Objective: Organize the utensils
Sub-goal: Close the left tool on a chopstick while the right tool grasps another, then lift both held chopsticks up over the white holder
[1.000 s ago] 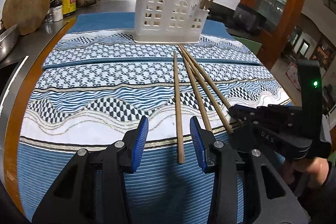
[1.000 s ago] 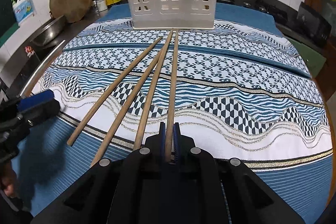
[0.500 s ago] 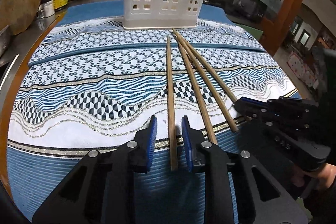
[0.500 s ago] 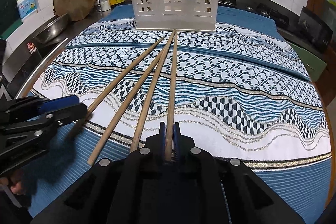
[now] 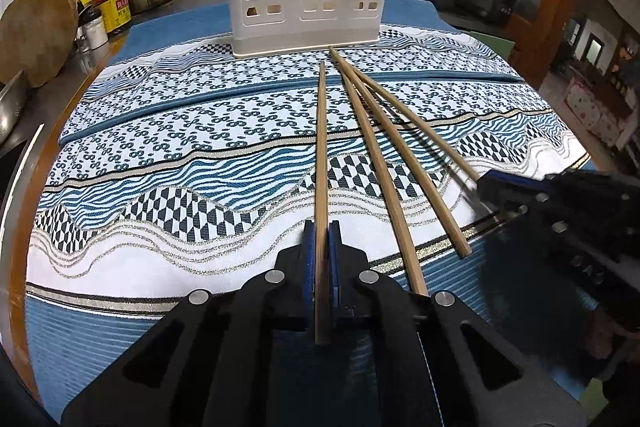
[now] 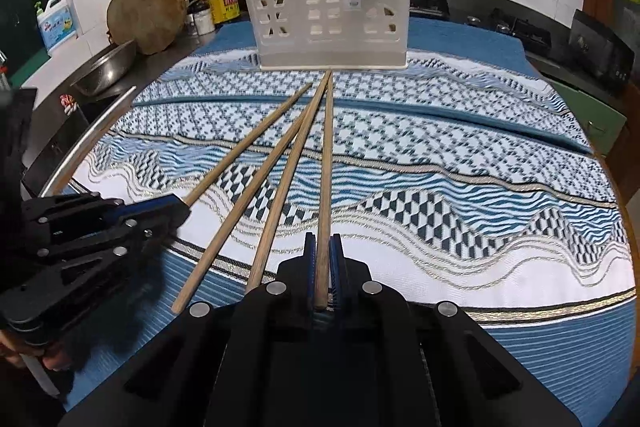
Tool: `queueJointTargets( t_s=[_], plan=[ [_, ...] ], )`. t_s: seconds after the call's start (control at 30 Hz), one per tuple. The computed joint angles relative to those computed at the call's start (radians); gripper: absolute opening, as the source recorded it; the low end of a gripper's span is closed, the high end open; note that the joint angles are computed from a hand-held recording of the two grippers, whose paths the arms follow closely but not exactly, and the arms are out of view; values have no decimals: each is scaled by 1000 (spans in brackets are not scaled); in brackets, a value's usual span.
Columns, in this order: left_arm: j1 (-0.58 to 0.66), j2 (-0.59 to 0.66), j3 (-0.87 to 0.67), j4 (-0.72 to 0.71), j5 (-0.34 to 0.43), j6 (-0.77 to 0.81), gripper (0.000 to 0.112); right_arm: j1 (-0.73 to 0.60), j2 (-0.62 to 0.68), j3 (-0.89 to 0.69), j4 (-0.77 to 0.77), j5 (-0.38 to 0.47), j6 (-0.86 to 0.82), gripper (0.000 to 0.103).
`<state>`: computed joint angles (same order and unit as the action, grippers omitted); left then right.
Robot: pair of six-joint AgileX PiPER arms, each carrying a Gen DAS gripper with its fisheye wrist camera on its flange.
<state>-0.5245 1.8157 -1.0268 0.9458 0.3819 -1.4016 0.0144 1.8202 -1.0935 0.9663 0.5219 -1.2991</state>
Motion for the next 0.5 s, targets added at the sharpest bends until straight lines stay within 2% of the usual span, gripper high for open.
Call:
queueJointTargets(
  t_s=[0.1,0.2,0.5],
  plan=[
    [18,-17,13,-19,-26,10,5,-25,-42,2,26,24,-32,7],
    [25,-49,43,46,-47,-60,5,-47,-84,-9,43,51,-56,7],
    [28,-179,111,386,-56,-385,5,-95,-126,-203,-12,208,39,7]
  ],
)
